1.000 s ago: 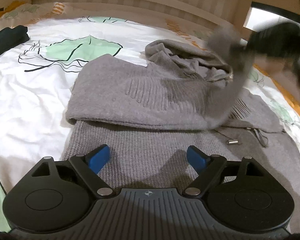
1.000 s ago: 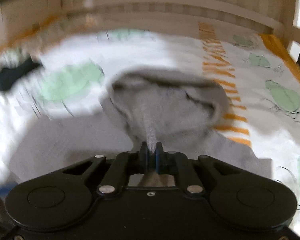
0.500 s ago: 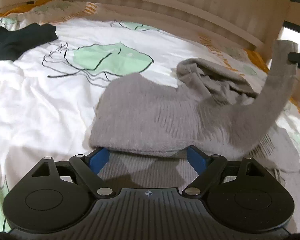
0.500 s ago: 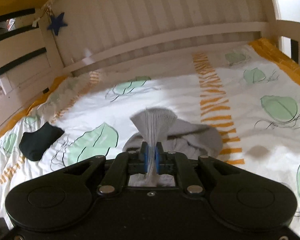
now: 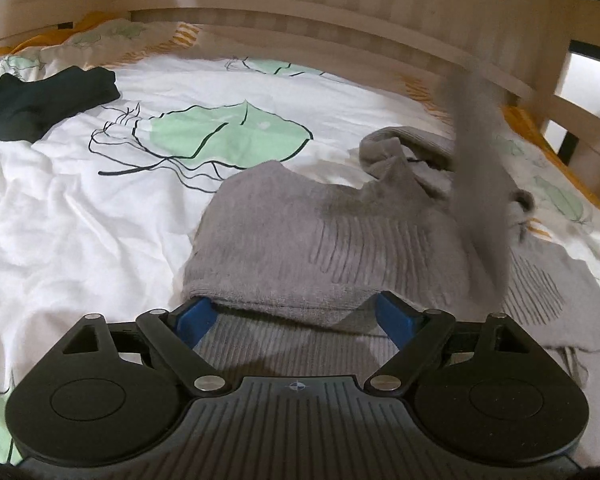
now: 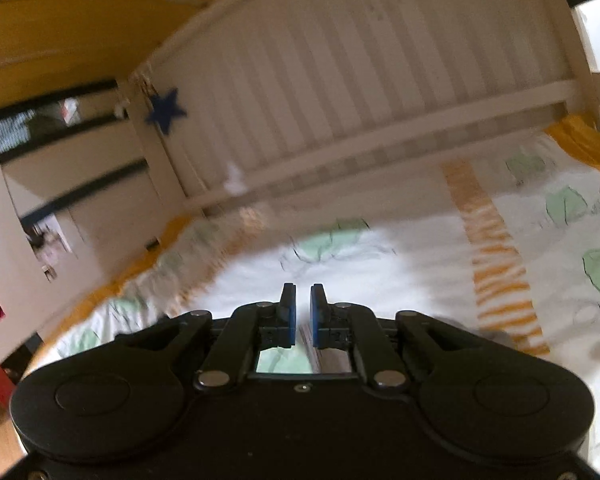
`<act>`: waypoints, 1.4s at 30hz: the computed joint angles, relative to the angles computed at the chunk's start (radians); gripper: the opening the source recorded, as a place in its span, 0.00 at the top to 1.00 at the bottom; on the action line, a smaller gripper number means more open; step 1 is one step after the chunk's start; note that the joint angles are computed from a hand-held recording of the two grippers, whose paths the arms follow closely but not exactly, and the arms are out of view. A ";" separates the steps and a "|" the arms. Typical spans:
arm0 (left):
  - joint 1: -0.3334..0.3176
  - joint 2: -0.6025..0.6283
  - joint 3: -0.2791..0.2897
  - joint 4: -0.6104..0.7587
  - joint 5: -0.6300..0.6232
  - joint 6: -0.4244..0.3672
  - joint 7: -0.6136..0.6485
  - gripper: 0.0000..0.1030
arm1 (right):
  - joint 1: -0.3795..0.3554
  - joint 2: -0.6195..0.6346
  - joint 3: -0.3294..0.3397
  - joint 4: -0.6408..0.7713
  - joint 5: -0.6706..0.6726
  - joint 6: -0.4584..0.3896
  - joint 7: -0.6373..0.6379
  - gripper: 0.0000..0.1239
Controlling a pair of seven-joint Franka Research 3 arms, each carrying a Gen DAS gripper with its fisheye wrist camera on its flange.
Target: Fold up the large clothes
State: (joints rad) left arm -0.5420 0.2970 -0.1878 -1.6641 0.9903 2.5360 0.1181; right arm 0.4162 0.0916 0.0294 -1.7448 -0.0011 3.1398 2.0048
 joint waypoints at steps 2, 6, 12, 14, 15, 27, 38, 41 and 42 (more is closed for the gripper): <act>-0.007 0.010 -0.002 0.020 -0.005 -0.029 0.013 0.16 | 0.010 -0.009 -0.021 -0.014 -0.046 -0.008 0.026 0.89; -0.012 0.004 -0.002 -0.004 0.010 -0.029 0.018 0.15 | -0.008 -0.008 -0.011 -0.012 -0.102 -0.161 0.028 0.74; -0.015 0.013 -0.003 -0.010 0.031 -0.025 0.026 0.06 | -0.005 0.074 0.017 0.038 -0.175 -0.372 -0.039 0.45; -0.022 0.017 -0.001 -0.005 0.040 -0.037 0.028 0.06 | 0.019 0.114 0.011 0.065 -0.226 -0.398 -0.040 0.45; -0.024 0.018 0.000 -0.004 0.045 -0.040 0.027 0.06 | 0.033 0.135 0.009 0.081 -0.248 -0.407 -0.042 0.45; -0.018 0.013 0.002 -0.018 0.055 -0.013 -0.001 0.04 | 0.190 0.394 -0.084 0.360 -0.442 -0.580 -0.105 0.78; -0.017 0.014 -0.002 -0.005 0.038 -0.033 0.004 0.05 | 0.063 0.034 -0.099 -0.070 -0.274 -0.116 0.224 0.89; -0.025 0.024 -0.004 0.018 0.026 -0.066 0.022 0.05 | 0.013 -0.007 -0.063 -0.117 -0.259 -0.143 0.214 0.89; -0.026 0.029 -0.004 0.028 0.020 -0.075 0.029 0.05 | 0.000 -0.010 -0.050 -0.124 -0.257 -0.149 0.211 0.89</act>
State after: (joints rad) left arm -0.5677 0.3258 -0.1914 -1.6362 1.0099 2.4607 0.1467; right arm 0.4164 0.0813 -0.0203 -1.8692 -0.2579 2.9903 2.2157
